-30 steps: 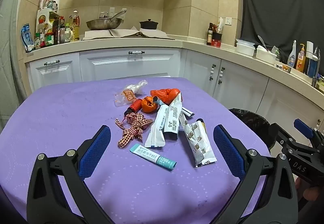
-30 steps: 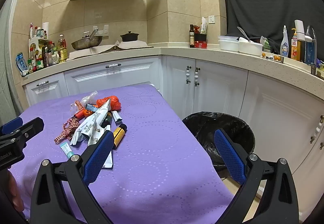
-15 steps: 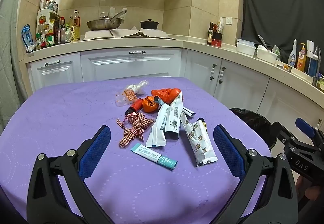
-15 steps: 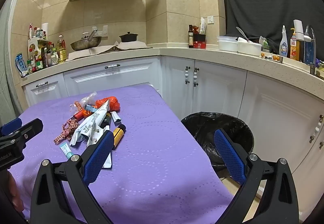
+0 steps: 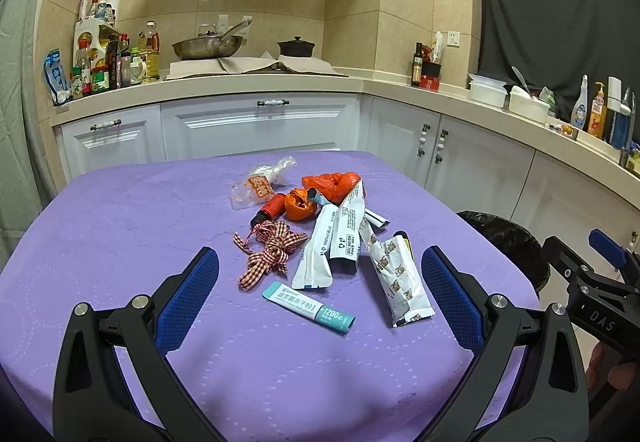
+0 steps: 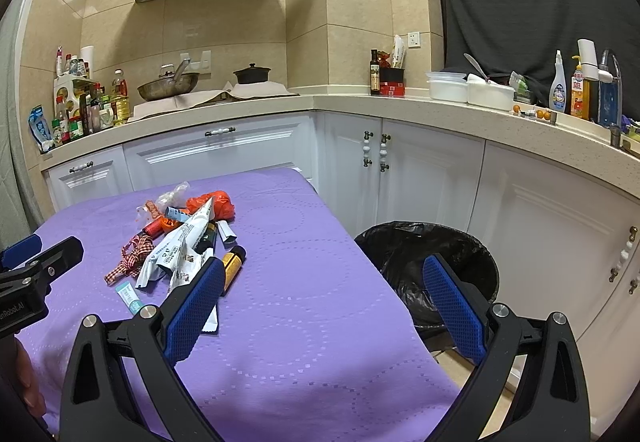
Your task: Collect trash
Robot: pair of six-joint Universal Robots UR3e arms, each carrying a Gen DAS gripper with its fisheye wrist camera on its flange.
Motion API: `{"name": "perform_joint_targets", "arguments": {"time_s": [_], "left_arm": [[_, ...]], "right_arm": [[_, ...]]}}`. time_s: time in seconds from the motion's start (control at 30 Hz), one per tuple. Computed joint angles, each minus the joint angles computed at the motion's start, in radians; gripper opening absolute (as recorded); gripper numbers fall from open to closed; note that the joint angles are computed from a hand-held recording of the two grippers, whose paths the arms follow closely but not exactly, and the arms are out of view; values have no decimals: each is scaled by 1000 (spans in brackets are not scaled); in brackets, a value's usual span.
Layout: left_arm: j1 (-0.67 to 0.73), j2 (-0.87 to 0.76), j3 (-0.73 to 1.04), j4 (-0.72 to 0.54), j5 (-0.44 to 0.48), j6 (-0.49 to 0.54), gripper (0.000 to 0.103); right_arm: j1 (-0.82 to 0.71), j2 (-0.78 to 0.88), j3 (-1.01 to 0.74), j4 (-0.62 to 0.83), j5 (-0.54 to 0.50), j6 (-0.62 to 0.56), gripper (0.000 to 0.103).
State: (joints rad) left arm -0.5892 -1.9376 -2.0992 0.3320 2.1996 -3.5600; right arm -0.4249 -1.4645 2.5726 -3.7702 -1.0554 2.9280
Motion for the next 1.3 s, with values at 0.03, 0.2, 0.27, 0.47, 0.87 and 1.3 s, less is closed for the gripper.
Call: {"name": "perform_joint_targets", "arguments": {"time_s": [0.03, 0.2, 0.27, 0.47, 0.87, 1.3], "left_arm": [[1, 2, -3, 3, 0, 1, 99], [1, 4, -4, 0, 2, 3, 99], [2, 6, -5, -2, 1, 3, 99], [5, 1, -7, 8, -3, 4, 99], [9, 9, -15, 4, -7, 5, 99], [8, 9, -13, 1, -6, 7, 99]], "right_arm": [[0, 0, 0, 0, 0, 0, 96], [0, 1, -1, 0, 0, -1, 96], [0, 0, -1, 1, 0, 0, 96], [0, -2, -1, 2, -1, 0, 96], [8, -3, -5, 4, -8, 5, 96], [2, 6, -3, -6, -3, 3, 96]]}}
